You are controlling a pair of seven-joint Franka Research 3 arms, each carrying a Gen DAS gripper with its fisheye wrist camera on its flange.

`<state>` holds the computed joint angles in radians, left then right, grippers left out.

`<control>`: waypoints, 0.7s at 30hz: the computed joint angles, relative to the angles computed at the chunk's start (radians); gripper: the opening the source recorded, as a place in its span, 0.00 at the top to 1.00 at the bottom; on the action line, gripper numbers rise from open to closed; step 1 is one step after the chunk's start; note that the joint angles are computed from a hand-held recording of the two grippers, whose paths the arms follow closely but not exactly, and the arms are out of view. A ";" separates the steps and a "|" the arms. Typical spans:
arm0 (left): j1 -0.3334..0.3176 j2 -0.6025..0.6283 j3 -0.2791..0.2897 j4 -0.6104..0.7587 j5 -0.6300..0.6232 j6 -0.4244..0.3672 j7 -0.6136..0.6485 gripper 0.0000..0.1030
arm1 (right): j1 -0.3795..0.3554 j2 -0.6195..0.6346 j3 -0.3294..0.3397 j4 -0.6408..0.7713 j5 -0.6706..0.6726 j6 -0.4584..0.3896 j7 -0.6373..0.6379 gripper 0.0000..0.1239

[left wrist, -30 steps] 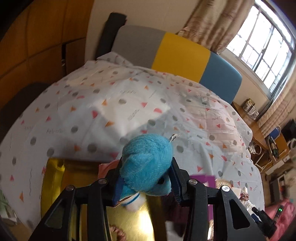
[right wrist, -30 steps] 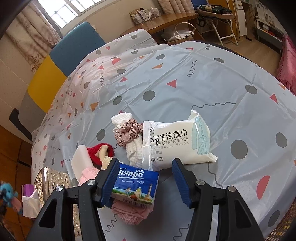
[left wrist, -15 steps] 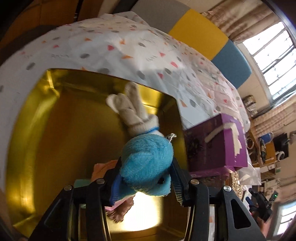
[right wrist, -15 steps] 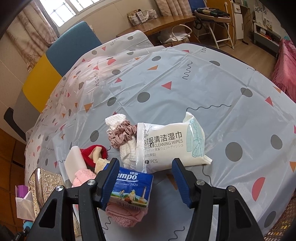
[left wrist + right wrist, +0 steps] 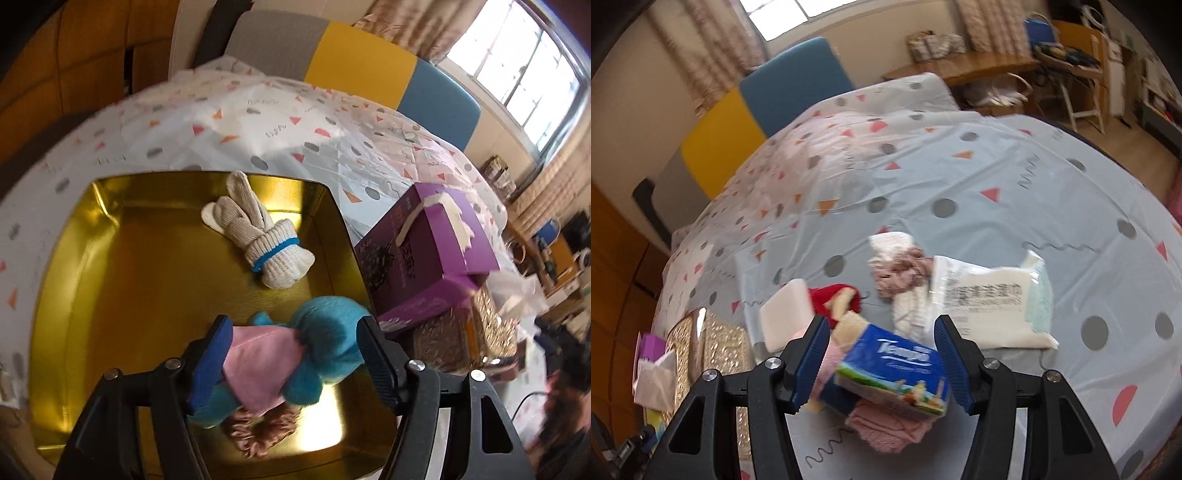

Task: Organize soft objects
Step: 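Lower the blue plush elephant into the gold tray and open the left tool, then grasp the white rectangular sponge with the right tool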

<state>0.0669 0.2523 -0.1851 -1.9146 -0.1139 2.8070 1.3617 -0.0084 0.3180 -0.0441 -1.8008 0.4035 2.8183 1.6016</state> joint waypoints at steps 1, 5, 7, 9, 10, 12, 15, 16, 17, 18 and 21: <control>0.005 -0.009 -0.006 -0.015 -0.007 0.011 0.013 0.30 | -0.009 0.007 0.019 0.017 0.005 -0.015 -0.048 0.52; 0.017 -0.036 -0.024 -0.051 -0.045 0.034 0.080 0.30 | 0.061 0.060 -0.009 0.132 -0.214 -0.115 -0.199 0.52; 0.017 -0.050 -0.029 -0.069 -0.063 0.050 0.107 0.30 | 0.091 0.095 -0.024 0.200 -0.306 -0.182 -0.257 0.52; 0.025 -0.054 -0.040 -0.073 -0.102 0.052 0.149 0.30 | 0.125 0.139 -0.039 0.279 -0.410 -0.260 -0.332 0.44; 0.032 -0.054 -0.051 -0.072 -0.133 0.045 0.180 0.29 | 0.141 0.162 -0.043 0.321 -0.458 -0.304 -0.377 0.39; 0.032 -0.054 -0.052 -0.069 -0.164 0.039 0.212 0.28 | 0.175 0.203 -0.062 0.383 -0.551 -0.358 -0.440 0.37; 0.027 -0.051 -0.049 -0.068 -0.195 0.033 0.236 0.27 | 0.205 0.279 -0.079 0.492 -0.632 -0.437 -0.510 0.35; 0.021 -0.050 -0.043 -0.065 -0.191 0.027 0.230 0.27 | 0.213 0.304 -0.087 0.523 -0.651 -0.451 -0.519 0.34; 0.021 -0.051 -0.043 -0.065 -0.199 0.022 0.238 0.27 | 0.221 0.337 -0.095 0.566 -0.672 -0.470 -0.534 0.34; 0.021 -0.053 -0.043 -0.067 -0.204 0.021 0.247 0.27 | 0.223 0.365 -0.098 0.605 -0.682 -0.489 -0.548 0.33; 0.010 -0.059 -0.032 -0.077 -0.193 0.026 0.244 0.24 | 0.232 0.425 -0.106 0.682 -0.710 -0.508 -0.593 0.33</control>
